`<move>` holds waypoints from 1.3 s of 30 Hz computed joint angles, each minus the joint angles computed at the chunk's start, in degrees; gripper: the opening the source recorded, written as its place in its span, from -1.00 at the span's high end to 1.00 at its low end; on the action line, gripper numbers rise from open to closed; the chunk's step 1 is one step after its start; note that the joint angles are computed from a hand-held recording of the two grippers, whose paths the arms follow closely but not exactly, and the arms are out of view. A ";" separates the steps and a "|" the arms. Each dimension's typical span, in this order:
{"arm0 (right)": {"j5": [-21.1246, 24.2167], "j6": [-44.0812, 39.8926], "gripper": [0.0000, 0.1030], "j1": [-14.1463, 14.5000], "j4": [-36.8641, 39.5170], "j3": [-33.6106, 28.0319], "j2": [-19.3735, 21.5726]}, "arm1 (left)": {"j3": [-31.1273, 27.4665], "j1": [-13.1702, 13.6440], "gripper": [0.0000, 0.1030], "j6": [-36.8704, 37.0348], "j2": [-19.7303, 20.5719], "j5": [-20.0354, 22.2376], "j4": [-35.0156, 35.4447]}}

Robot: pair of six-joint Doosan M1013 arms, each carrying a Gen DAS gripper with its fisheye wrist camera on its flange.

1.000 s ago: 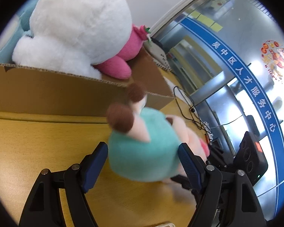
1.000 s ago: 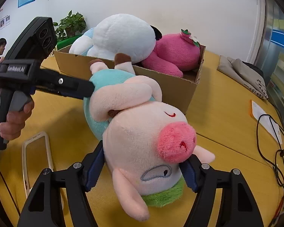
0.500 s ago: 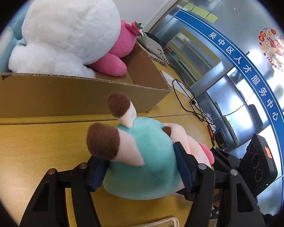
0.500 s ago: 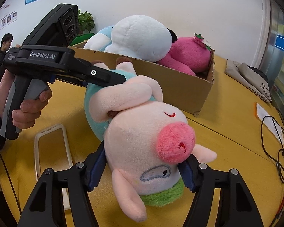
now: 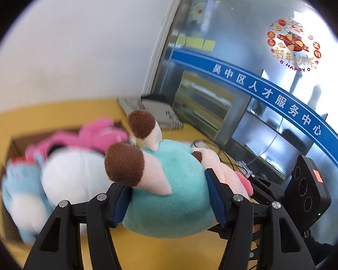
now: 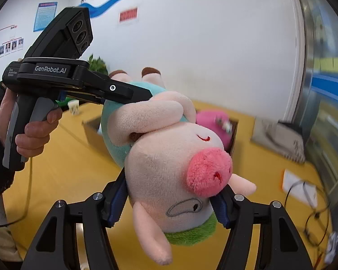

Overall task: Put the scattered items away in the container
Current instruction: 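Lift the pig plush with both grippers and carry it over the box, then lower the pig plush into the box beside the white plush, open both grippers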

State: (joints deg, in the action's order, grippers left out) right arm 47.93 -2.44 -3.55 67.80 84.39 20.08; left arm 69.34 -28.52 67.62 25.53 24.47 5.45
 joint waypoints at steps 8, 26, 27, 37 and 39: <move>-2.02 8.38 -0.36 2.04 9.30 -8.26 5.13 | -16.93 0.82 -0.13 3.44 7.72 12.91 7.26; -2.74 26.50 -0.34 3.77 -2.90 -14.73 13.54 | -26.41 4.73 -0.13 9.41 18.18 20.56 -5.34; -3.05 26.65 -0.34 3.77 -3.15 -14.43 13.44 | -26.68 4.74 -0.13 9.51 18.42 20.86 -5.64; -5.54 32.84 -0.34 4.30 -9.00 -14.50 14.15 | -30.31 4.76 -0.13 9.15 21.64 24.12 -5.98; -5.98 34.26 -0.34 4.39 -10.42 -14.36 14.06 | -31.36 4.79 -0.14 9.04 22.51 25.09 -6.09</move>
State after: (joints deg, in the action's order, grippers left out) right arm 41.95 31.82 0.84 57.37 70.04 34.14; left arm 37.99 -23.73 76.67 48.04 49.57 -0.64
